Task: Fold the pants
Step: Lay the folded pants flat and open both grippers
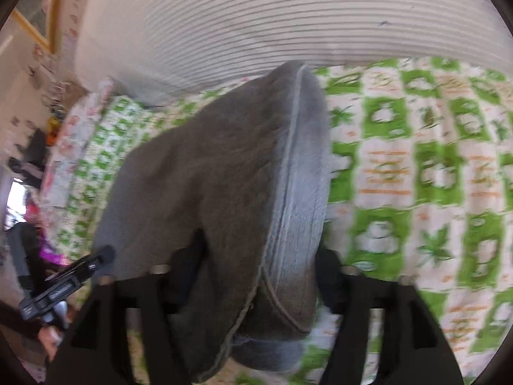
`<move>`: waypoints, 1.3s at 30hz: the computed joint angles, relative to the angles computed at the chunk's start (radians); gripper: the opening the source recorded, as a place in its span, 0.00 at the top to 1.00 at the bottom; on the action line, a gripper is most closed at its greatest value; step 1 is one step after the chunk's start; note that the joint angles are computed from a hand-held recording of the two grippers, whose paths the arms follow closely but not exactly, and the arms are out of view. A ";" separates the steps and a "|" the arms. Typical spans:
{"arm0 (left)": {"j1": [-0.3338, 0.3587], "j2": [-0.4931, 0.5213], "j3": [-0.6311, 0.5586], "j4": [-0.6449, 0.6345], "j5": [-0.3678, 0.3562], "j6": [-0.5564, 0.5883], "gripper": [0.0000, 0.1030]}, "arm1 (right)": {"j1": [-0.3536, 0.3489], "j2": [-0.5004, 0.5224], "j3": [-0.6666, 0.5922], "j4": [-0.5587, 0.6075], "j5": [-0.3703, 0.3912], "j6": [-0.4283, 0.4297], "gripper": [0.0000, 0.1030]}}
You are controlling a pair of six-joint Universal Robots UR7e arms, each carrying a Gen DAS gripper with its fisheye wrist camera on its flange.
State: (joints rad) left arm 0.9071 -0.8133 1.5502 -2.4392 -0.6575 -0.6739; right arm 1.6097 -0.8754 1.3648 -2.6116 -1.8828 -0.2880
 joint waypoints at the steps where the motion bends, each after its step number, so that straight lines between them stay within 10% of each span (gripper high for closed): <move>1: 0.001 -0.003 0.004 0.006 0.001 -0.011 0.37 | 0.006 0.000 0.001 -0.013 -0.021 -0.017 0.29; 9: -0.002 0.011 -0.009 0.077 0.025 -0.034 0.34 | 0.034 0.058 0.006 -0.160 -0.202 -0.203 0.16; 27: -0.092 -0.044 0.005 0.323 0.083 -0.213 0.31 | 0.066 -0.119 0.166 -0.149 0.013 -0.286 0.15; 39: -0.126 -0.069 0.023 0.415 0.080 -0.313 0.28 | 0.084 -0.118 0.163 -0.066 -0.001 -0.297 0.15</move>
